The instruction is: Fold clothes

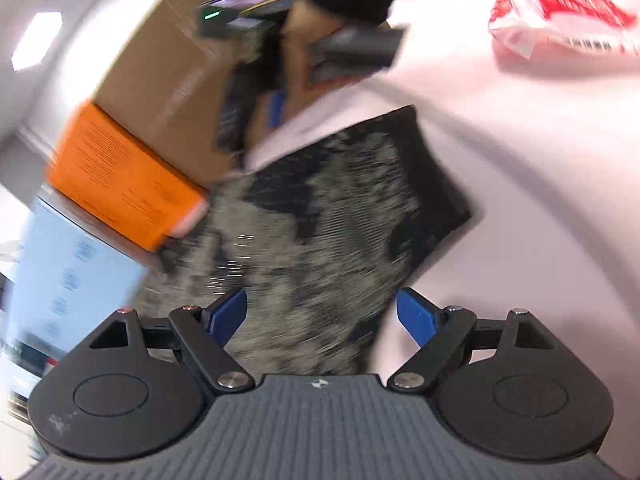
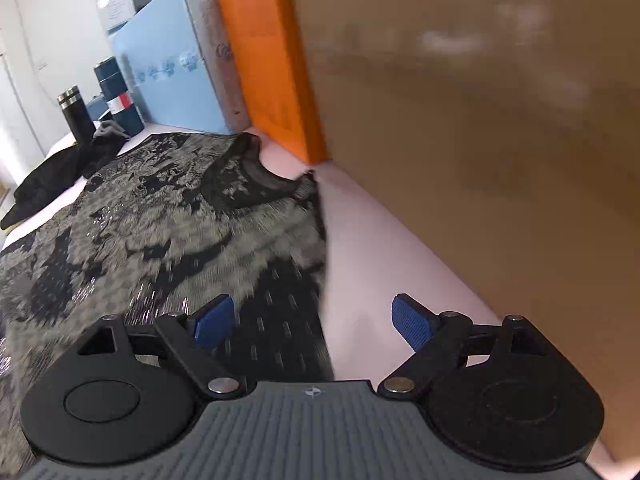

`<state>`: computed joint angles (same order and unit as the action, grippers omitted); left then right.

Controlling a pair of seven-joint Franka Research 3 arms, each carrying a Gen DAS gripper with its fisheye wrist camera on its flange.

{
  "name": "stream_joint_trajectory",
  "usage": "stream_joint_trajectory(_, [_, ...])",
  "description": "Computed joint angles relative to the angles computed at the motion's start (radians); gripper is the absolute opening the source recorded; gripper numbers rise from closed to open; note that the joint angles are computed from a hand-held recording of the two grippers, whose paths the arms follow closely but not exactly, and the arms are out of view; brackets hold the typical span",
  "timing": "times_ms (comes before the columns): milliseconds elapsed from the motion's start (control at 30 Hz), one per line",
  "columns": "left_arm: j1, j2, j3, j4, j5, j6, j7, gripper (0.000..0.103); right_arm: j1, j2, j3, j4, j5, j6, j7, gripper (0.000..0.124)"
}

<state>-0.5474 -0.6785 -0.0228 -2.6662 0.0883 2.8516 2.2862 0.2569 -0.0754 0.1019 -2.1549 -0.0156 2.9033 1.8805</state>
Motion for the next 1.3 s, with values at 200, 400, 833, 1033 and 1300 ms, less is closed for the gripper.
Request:
stream_joint_trajectory(200, [-0.017,0.064,-0.011,0.026,-0.049,0.008,-0.134,0.036,0.031,0.139,-0.025,0.136,0.043,-0.039,-0.13,0.057])
stream_joint_trajectory(400, [-0.107,0.068,0.042,0.074,-0.214,-0.1,-0.113,0.001,0.064,0.14,-0.071,0.165,-0.226,-0.101,0.006,0.002])
stream_joint_trajectory(833, [-0.103,0.053,-0.01,0.11,-0.306,-0.133,-0.113,0.045,0.05,0.08,-0.064,0.184,-0.51,-0.269,0.157,0.005])
stream_joint_trajectory(1033, [-0.025,-0.149,0.011,-0.077,-0.18,0.072,-0.059,0.068,0.0,-0.194,-0.027,-0.061,-0.389,-0.294,0.176,0.037])
stream_joint_trajectory(1300, [0.207,-0.301,0.025,-0.126,-0.013,-0.234,-0.171,0.069,-0.029,-0.523,0.077,-0.398,-0.123,-0.301,0.299,0.05])
